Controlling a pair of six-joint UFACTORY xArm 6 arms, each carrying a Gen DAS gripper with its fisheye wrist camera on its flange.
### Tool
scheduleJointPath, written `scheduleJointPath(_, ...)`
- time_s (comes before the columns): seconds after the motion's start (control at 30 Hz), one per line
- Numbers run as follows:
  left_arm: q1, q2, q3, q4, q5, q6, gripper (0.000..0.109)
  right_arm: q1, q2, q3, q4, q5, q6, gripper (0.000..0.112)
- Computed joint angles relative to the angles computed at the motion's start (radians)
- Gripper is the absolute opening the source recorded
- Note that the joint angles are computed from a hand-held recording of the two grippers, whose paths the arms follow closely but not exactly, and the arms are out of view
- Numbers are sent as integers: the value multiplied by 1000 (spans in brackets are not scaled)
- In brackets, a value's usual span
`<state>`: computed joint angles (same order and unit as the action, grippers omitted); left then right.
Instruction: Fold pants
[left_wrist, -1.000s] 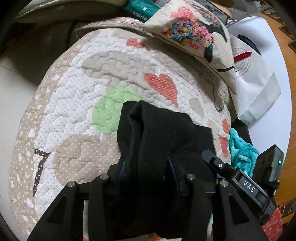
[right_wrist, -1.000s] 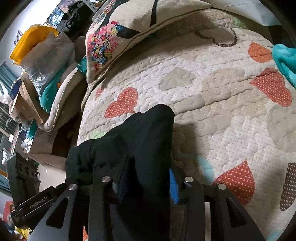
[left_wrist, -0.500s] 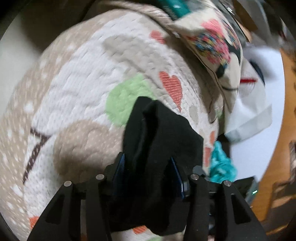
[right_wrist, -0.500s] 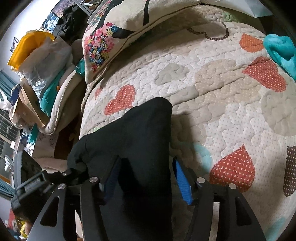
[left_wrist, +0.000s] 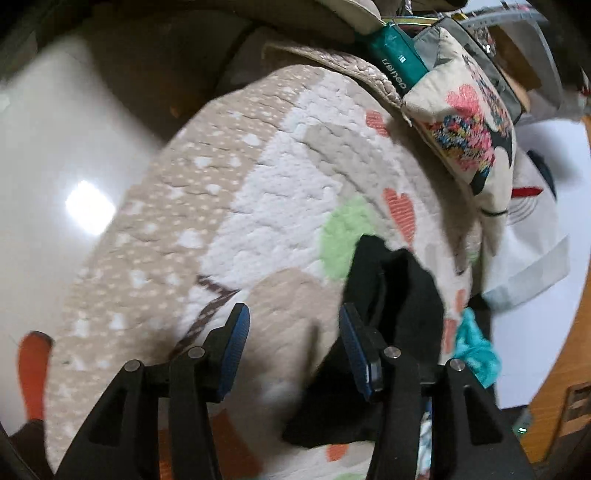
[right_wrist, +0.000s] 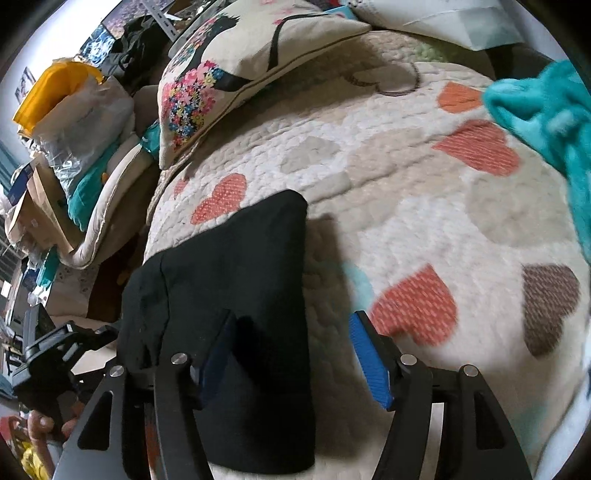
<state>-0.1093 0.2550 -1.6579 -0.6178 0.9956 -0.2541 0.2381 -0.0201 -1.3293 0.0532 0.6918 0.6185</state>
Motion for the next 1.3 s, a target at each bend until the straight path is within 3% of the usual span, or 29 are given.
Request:
scheduleJointPath(0.13,-27,-95,88,82,-30,44,49,29,-105,93,-44,-1,54,70)
scheduleJointPath(0.47,-172,-468,464,611,-302,-76,50,152,-297,279,-210,35,200,70)
scheduleJointPath(0.53,-184,-551,548,687,-353,-131,55,176,-324,299,-268,45,236,70)
scheduleJointPath(0.67,-203,-651,655,871,-457,-286,83,219,-357,308,-403,78,306,70)
scheduleJointPath(0.73,-216,-662,669,950,-479,-334,87,239,-366,308,-463,102,344,71)
scheduleJointPath(1.03,-296,-620,643,799,-431,-51,87,263,-351,312,-473,159,360,73)
scheduleJointPath(1.3,-319,-586,615,661,-388,74,87,255,-328,308,-463,167,368,73)
